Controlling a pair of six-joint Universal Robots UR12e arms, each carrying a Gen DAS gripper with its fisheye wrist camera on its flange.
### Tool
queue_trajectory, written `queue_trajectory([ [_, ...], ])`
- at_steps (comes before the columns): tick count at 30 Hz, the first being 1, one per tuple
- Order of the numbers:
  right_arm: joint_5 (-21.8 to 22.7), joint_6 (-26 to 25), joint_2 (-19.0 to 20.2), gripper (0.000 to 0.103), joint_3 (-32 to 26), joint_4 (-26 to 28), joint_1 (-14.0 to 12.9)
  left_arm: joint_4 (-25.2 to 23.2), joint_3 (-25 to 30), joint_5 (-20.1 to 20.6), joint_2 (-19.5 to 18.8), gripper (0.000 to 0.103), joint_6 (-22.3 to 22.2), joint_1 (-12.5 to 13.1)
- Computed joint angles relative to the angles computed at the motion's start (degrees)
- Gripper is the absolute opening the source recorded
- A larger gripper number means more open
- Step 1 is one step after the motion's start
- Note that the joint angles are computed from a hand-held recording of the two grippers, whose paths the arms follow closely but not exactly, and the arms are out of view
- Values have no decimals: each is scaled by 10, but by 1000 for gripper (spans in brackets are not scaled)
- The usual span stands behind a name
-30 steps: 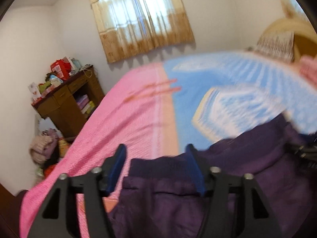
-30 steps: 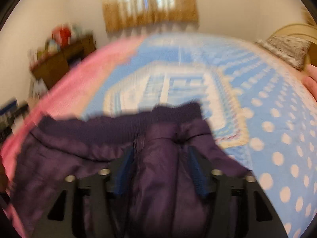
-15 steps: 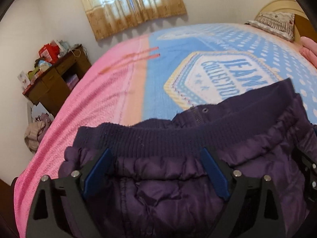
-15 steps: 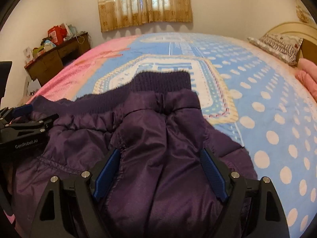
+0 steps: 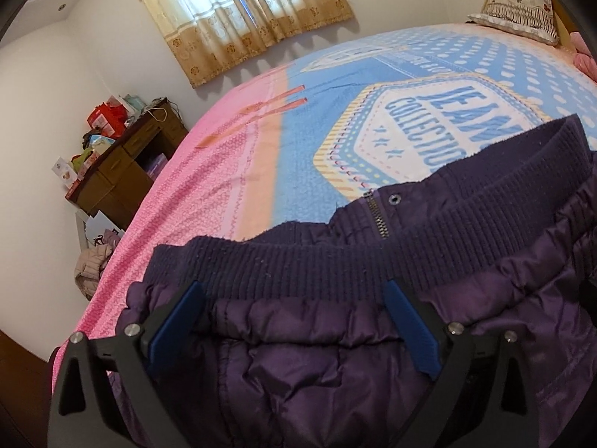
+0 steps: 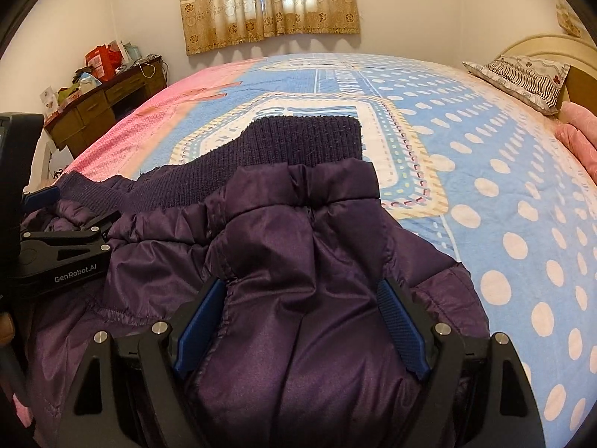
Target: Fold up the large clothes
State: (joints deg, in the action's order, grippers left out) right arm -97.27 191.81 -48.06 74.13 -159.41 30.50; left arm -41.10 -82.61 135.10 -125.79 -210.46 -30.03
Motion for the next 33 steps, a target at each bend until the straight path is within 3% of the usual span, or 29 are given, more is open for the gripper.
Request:
queue_trajectory([
  [33, -9, -4, 1, 83, -1, 3, 2, -19, 9, -4, -6, 103, -7, 2],
])
